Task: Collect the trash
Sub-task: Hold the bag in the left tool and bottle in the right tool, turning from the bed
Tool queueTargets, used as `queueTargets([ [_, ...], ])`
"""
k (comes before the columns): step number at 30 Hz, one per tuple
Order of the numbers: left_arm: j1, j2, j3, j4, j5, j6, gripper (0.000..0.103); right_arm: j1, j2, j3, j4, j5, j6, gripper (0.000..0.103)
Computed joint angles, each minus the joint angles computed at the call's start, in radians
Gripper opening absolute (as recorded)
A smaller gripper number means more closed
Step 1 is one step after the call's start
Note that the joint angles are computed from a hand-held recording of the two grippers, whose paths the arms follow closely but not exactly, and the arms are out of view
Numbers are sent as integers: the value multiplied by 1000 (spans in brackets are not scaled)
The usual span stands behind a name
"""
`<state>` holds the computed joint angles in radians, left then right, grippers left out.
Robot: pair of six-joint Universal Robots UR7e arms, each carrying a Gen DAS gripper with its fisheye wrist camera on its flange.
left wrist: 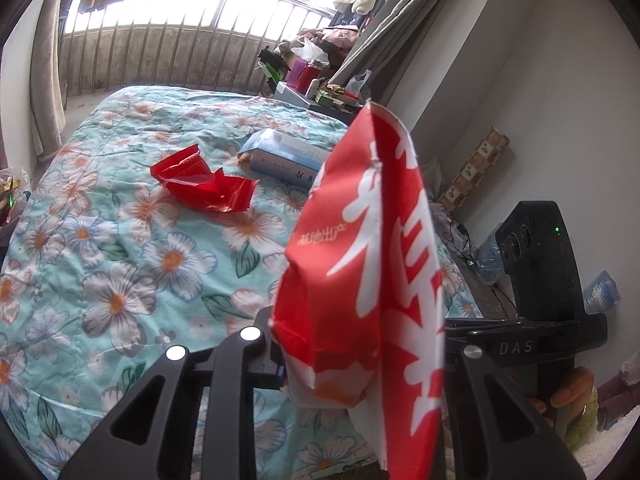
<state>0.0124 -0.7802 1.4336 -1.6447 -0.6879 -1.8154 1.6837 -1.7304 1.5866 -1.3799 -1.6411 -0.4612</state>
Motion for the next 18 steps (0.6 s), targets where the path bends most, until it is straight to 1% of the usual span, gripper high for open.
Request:
queueTargets([
  [4, -16, -3, -21, 86, -11, -60, 25, 25, 1, 16, 2, -7, -9, 56],
  [11, -37, -3, -61, 242, -31, -168, 25, 103, -4, 66, -55, -63, -46, 56],
  [15, -46, -12, -61, 291, -42, -224, 25, 127, 1, 83, -69, -75, -52, 56],
  [18, -46, -20, -52, 296, -48, -246, 25, 134, 9, 81, -69, -81, -53, 56],
])
